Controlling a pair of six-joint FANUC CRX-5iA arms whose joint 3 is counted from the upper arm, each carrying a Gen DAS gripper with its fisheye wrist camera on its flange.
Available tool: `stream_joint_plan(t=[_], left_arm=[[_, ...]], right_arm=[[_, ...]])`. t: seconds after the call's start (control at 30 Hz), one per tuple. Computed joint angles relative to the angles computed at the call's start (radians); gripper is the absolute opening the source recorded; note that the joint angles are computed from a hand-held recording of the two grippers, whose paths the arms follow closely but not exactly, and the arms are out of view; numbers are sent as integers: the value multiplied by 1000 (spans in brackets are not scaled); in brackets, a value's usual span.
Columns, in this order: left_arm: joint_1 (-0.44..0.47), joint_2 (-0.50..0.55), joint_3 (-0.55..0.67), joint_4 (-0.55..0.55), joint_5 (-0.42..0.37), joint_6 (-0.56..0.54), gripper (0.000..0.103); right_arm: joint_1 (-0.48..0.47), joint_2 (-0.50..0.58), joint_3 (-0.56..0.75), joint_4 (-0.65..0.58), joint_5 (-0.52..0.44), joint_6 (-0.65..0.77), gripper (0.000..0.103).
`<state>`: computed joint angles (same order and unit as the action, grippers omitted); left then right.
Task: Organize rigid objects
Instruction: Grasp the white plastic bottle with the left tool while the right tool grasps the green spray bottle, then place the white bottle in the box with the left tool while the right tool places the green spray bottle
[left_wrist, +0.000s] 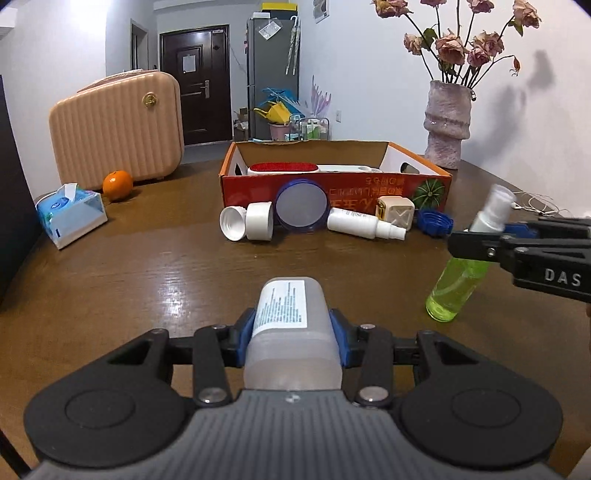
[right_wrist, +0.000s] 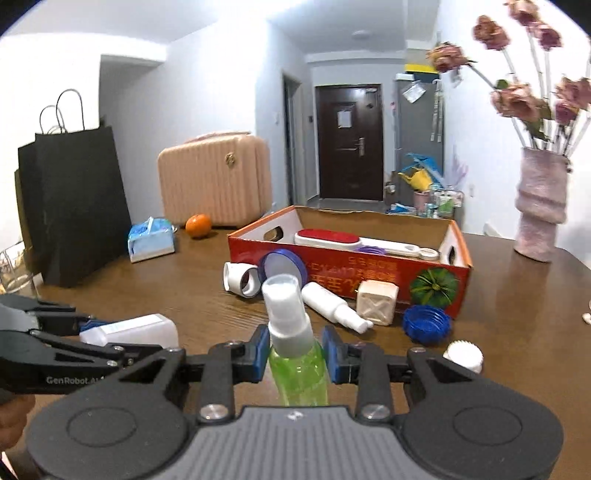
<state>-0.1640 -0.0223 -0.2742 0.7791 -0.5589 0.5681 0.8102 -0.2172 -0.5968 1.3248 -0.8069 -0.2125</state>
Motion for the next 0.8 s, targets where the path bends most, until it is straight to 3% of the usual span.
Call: stream_joint_plan(t=[0.2, 0.5, 0.67, 0.8], left_arm=[[6, -36, -41, 25, -3, -34, 43], [10, -4, -5, -41, -34, 18, 43], [5, 4, -12, 65, -12, -65, 43], [-8, 49, 48, 148, -14, -104, 43]], right_arm=[[60, -2, 11, -45, -86, 37, 30], [21, 9, 40, -89, -48, 96, 30], [-4, 15, 55, -101, -44, 80, 29], [-46, 9, 71, -100, -3, 110, 29]])
